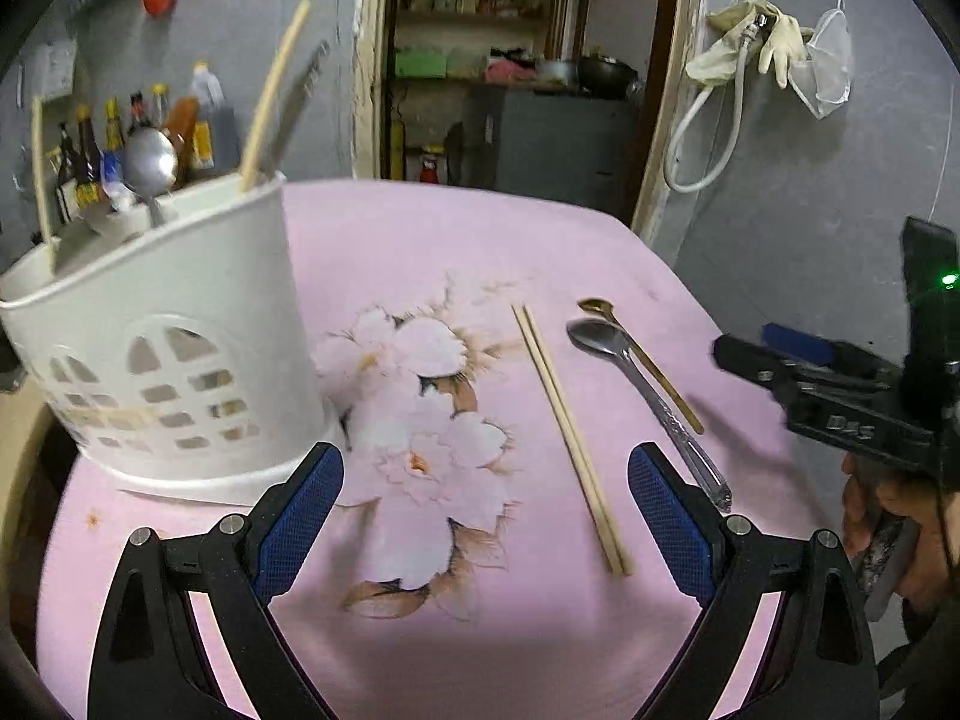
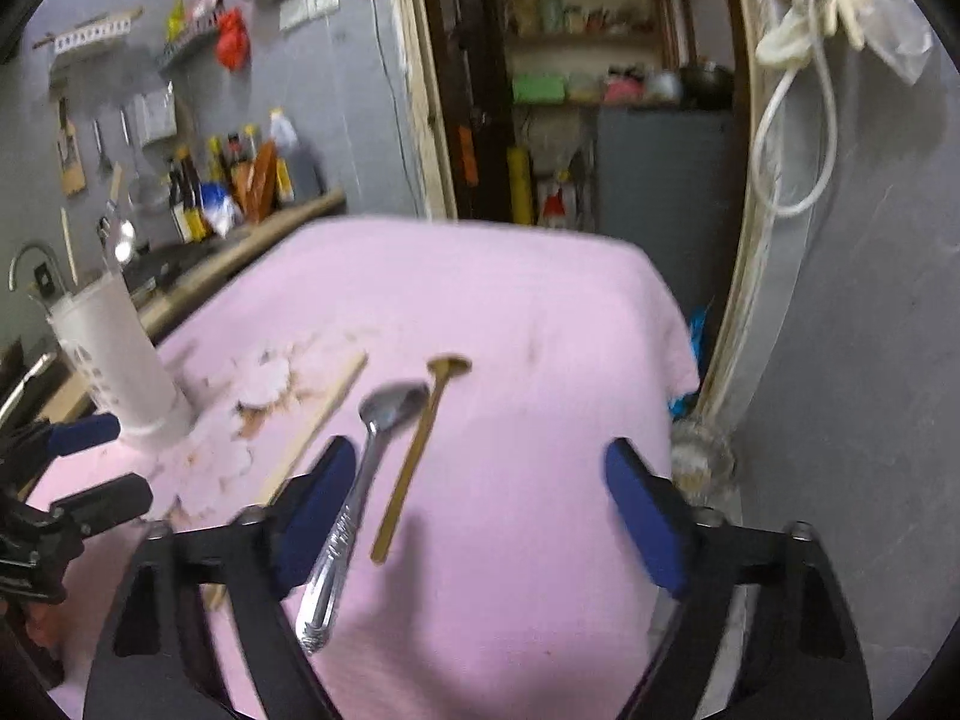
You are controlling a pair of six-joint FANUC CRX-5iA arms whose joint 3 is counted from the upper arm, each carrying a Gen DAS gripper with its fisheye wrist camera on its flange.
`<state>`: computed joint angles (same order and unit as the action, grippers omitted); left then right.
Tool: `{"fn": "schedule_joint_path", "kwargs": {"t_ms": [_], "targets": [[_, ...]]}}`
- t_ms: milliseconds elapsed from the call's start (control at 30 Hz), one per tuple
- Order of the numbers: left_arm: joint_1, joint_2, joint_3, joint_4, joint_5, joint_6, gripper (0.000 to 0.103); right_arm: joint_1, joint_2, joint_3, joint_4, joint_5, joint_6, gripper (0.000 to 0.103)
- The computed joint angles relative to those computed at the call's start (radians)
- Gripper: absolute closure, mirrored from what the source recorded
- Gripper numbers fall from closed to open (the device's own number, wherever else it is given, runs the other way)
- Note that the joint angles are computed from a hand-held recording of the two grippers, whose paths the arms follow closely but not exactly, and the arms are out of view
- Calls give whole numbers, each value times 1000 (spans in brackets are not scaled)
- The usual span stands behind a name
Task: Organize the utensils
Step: 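Move both tools back over the table toward the remaining utensils, then close the left tool on a chopstick while the right tool closes on the gold spoon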
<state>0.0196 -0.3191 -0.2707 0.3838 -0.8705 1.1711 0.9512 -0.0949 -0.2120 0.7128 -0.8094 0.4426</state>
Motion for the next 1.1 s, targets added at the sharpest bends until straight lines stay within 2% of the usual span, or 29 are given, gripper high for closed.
{"fn": "schedule_joint_path", "kwargs": {"t_ms": [33,100,167,233,300,500,867,1000,1100], "targets": [[-1,13,9,5,-17,-6,12,-4,10,16,-34,-5,31,41],[-6,43,34,4,-50,-20,27,-13,26,46,-104,-11,89,44],[-16,74,65,-14,-82,-13,35,-19,36,63,-151,-10,131,46],[-13,101,75,14,-103,-18,39,-21,45,76,-166,-17,147,47],[-5,124,81,50,-123,-27,48,-18,46,77,-156,-22,146,48],[-4,181,123,61,-169,-1,57,-23,47,84,-173,-24,157,48],[25,178,105,109,-173,-6,60,-22,47,82,-171,-23,156,48],[7,184,130,61,-176,17,60,-20,55,88,-167,-39,163,48],[-6,194,147,29,-174,38,66,-11,68,94,-145,-67,168,48]]}}
